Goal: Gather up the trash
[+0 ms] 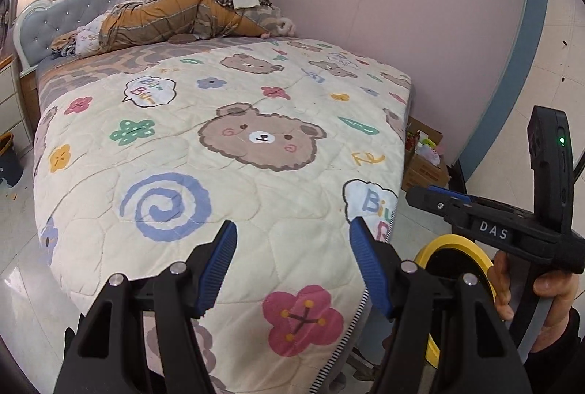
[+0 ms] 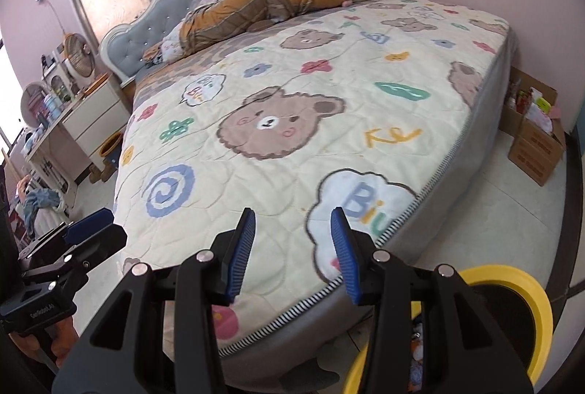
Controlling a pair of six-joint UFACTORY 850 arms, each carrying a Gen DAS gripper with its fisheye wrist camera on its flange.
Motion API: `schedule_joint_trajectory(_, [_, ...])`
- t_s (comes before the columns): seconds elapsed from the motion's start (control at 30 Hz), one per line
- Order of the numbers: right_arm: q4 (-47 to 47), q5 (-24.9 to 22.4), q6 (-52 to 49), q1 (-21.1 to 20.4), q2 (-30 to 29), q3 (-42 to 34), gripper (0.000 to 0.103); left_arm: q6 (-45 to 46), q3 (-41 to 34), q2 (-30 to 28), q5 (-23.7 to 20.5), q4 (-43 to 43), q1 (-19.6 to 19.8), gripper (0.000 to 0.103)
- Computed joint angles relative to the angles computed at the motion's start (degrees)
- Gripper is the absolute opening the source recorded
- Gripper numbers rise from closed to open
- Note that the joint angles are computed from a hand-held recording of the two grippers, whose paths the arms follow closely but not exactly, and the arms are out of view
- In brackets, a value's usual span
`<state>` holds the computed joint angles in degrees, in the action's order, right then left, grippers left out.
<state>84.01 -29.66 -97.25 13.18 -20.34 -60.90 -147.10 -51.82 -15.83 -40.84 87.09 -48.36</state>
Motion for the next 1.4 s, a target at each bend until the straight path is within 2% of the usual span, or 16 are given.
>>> schedule_joint_trajectory(0.17, [0.1,0.39,0.23,3.26,-0.85,-0.66,0.041,-0.91,2.72,1.86,-3.03,-2.11,0.53,0.061])
schedule_joint_trajectory(0.3, [4.41,2.39,-3.37,5.23,-0.4,-0.02,0.041,-3.67,5.43,3.99,-5.48,-2.45,0.73,0.064])
schedule_joint_trajectory(0.37, [8.43,3.51,-6.21,5.94,0.16,0.49,0.048,-4.54,6.44,4.84,-7.44,-2.93,0.51,0.07])
schedule_joint_trajectory(0.5, [12.83,3.29,-9.28,6.38,1.16,0.97,0.055,-4.31,7.47,5.87,-12.62,-3.84,-0.66,0.075])
schedule_joint_trajectory(0.57, [16.05,3.22,-11.93,6.57,2.01,1.66,0.067,-3.6,7.56,6.26,-15.43,-4.97,-1.4,0.082])
schedule_joint_trajectory(0.67, [22.0,3.06,-17.07,6.99,3.57,2.99,0.076,-3.39,7.53,6.64,-19.77,-5.81,-2.76,0.088])
schedule_joint_trajectory(0.83, [38.24,4.81,-33.95,8.48,6.94,6.51,0.088,-3.99,7.46,7.24,-26.01,-6.44,-5.11,0.093])
schedule_joint_trajectory(0.93, [45.57,2.96,-40.91,8.45,8.91,8.89,0.089,-4.41,7.3,7.46,-29.18,-6.27,-6.58,0.095])
schedule_joint_trajectory(1.13, [54.31,-0.38,-48.46,8.34,11.9,12.58,0.091,-3.98,6.03,6.96,-32.34,-5.11,-8.9,0.095])
schedule_joint_trajectory(1.27, [64.34,-1.12,-56.12,8.6,13.52,14.74,0.092,-4.05,5.47,6.63,-33.13,-4.38,-10.23,0.095])
schedule_joint_trajectory(1.4, [66.41,-2.03,-57.73,8.27,13.99,15.59,0.092,-4.97,5.5,6.67,-33.12,-3.53,-10.95,0.095])
